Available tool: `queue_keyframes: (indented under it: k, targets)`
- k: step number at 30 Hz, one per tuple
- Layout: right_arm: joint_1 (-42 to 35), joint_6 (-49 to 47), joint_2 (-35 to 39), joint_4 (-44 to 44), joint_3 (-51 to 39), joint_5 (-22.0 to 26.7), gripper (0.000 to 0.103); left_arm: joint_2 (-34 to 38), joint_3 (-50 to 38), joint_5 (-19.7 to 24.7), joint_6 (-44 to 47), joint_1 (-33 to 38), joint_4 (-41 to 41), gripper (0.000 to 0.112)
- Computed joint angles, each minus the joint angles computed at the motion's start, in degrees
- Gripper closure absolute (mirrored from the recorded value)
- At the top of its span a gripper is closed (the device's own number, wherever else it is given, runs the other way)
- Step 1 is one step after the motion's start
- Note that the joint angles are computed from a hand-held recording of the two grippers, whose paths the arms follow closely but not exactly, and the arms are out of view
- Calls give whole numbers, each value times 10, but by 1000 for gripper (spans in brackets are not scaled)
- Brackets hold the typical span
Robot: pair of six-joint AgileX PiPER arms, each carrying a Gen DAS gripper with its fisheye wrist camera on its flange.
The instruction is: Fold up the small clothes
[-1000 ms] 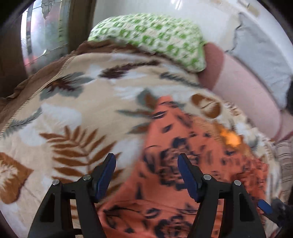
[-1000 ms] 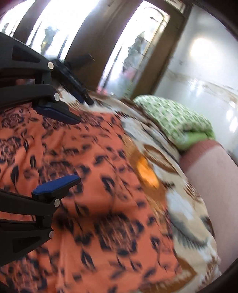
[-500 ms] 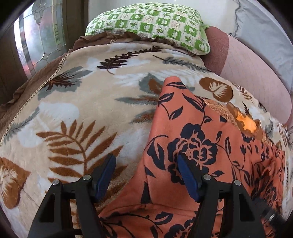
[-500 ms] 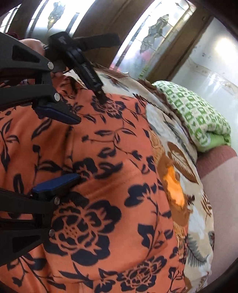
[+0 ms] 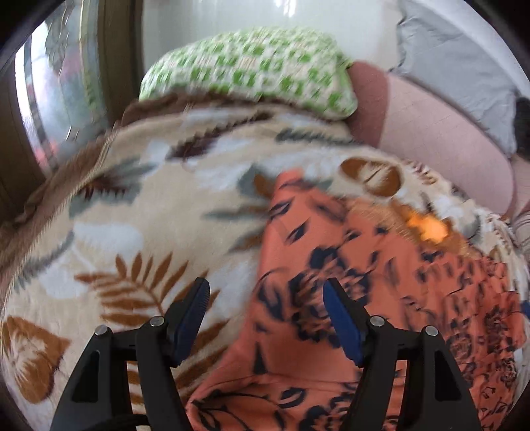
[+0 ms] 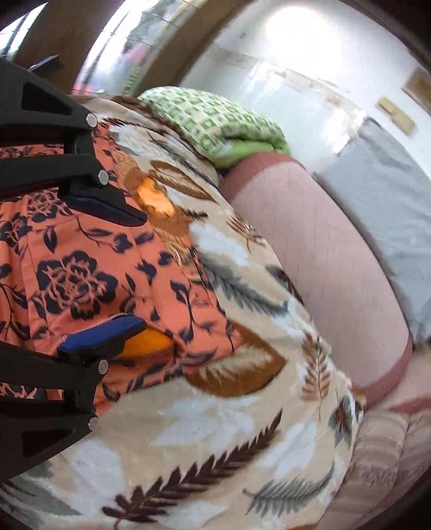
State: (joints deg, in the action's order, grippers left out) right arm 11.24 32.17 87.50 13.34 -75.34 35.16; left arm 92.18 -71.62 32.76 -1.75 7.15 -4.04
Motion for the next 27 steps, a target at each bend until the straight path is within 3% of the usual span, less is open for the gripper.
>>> queue_keyframes:
  k: [2, 5, 7, 11, 13, 15, 17, 21, 23, 25, 26, 27]
  targets:
    - [-15, -83, 2, 92, 6, 3, 43, -10, 5, -13, 22, -11, -10, 40]
    - [-26, -99, 18, 125, 5, 25, 47, 6, -3, -4, 15, -30, 14, 40]
    - [-13, -13, 30, 45, -7, 54, 59, 29, -18, 20, -15, -38, 48, 40]
    - [-16, 163, -7, -177, 3, 103, 60, 52, -27, 39, -35, -29, 54, 40]
    - [-25, 191, -35, -207, 20, 88, 60, 53, -28, 38, -34, -26, 46, 40]
    - [-54, 135, -66, -145, 49, 50, 59, 45, -19, 29, -38, -31, 50, 40]
    - [-73, 21, -77, -31, 68, 17, 59, 35, -10, 17, -27, -38, 41, 40]
    - [-65, -168, -50, 157, 54, 34, 59, 35, -6, 11, -76, -71, 110, 40]
    - [-53, -163, -27, 139, 40, 61, 59, 46, -12, 22, -105, -76, 141, 40]
    - [-40, -79, -1, 47, 19, 98, 60, 56, -19, 32, -96, -64, 122, 40]
    - [-43, -54, 14, 19, 13, 118, 73, 58, -22, 35, -85, -57, 105, 40]
    - [-50, -45, 19, 14, 22, 115, 75, 59, -24, 37, -75, -51, 89, 40]
